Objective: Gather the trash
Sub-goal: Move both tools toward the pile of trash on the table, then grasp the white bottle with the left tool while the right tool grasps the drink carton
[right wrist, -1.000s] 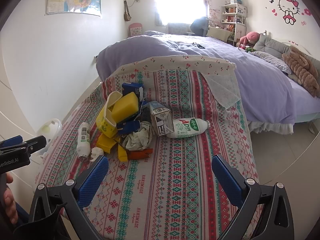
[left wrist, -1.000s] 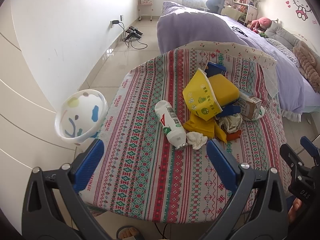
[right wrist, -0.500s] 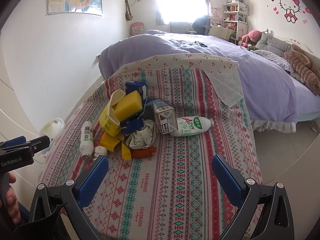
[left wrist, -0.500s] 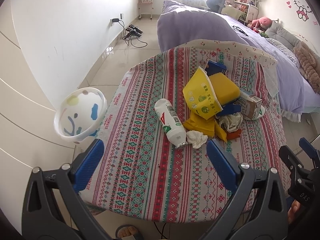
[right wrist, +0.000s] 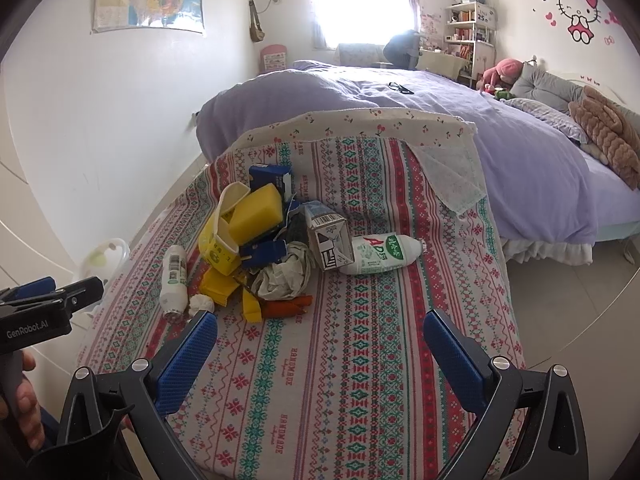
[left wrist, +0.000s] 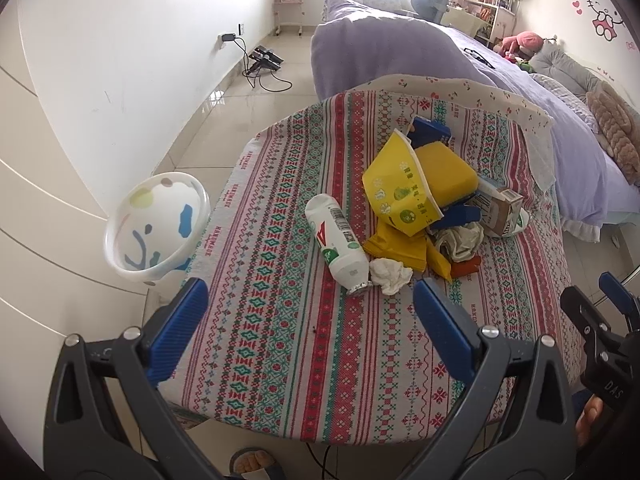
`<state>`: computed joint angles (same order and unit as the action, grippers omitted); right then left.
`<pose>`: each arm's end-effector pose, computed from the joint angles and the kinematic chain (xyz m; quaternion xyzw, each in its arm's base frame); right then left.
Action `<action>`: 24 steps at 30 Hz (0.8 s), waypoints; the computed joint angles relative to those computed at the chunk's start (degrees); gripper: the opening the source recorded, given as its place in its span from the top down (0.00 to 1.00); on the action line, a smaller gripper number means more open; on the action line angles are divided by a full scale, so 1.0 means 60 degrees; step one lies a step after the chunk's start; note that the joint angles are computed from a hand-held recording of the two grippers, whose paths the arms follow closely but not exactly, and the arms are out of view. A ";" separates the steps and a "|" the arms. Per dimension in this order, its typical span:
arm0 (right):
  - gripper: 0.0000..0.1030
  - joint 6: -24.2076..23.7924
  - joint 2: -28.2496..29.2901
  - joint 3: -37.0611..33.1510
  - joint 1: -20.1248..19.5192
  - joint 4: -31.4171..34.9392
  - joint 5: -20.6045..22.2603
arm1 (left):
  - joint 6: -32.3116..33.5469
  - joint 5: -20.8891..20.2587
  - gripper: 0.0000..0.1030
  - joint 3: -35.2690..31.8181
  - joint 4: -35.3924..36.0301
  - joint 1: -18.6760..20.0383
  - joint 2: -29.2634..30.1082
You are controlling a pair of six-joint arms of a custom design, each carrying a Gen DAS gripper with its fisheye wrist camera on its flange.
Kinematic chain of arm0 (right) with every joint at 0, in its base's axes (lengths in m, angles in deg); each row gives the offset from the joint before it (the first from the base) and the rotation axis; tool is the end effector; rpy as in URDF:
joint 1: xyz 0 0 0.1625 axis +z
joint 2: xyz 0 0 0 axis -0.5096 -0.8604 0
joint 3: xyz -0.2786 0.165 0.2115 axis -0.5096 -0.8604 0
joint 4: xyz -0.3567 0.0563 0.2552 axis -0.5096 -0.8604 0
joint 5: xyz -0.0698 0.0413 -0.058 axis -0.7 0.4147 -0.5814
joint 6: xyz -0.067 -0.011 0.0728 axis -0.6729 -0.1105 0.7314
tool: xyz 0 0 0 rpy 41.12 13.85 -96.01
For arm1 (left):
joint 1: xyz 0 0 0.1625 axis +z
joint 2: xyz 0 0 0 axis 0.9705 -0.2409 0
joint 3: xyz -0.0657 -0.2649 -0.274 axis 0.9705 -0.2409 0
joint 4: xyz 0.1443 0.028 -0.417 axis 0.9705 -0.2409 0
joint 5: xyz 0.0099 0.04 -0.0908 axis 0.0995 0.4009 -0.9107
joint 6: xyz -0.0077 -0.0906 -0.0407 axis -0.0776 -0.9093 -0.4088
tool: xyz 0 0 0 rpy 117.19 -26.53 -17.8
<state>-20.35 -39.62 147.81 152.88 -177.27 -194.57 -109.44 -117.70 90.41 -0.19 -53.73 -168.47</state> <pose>0.2593 -0.2824 0.1254 0.2257 -0.8751 0.3309 0.2716 -0.1301 -0.2847 0.2326 0.0202 0.8583 -0.3507 0.3740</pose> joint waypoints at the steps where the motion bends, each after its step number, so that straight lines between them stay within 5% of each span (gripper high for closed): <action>1: 0.00 -0.0024 0.0012 -0.0013 -0.0003 -0.0006 -0.0041 | 0.0134 -0.0037 0.01 0.0024 -0.0151 0.0041 -0.0040; 7: 0.00 -0.0248 -0.0086 -0.0221 -0.0124 0.0193 -0.0067 | 0.1240 -0.0341 0.01 0.0093 -0.1616 0.0679 -0.0282; 13: 0.00 -0.0446 -0.0312 -0.0796 -0.0879 0.0401 0.0419 | 0.3220 -0.1545 0.01 0.0064 -0.5221 0.2608 -0.0021; 18: 0.00 -0.0336 -0.0007 -0.1609 -0.1638 0.1085 0.0896 | 0.4086 -0.2786 0.09 -0.0551 -0.7234 0.4066 0.1821; 21: 0.00 -0.0075 0.0283 -0.2185 -0.1880 0.2145 0.0742 | 0.4284 -0.2955 0.15 -0.1066 -0.7499 0.4449 0.2867; 24: 0.00 0.0383 0.0459 -0.2568 -0.2314 0.2922 0.1423 | 0.4469 -0.3254 0.20 -0.1614 -0.7636 0.4948 0.3814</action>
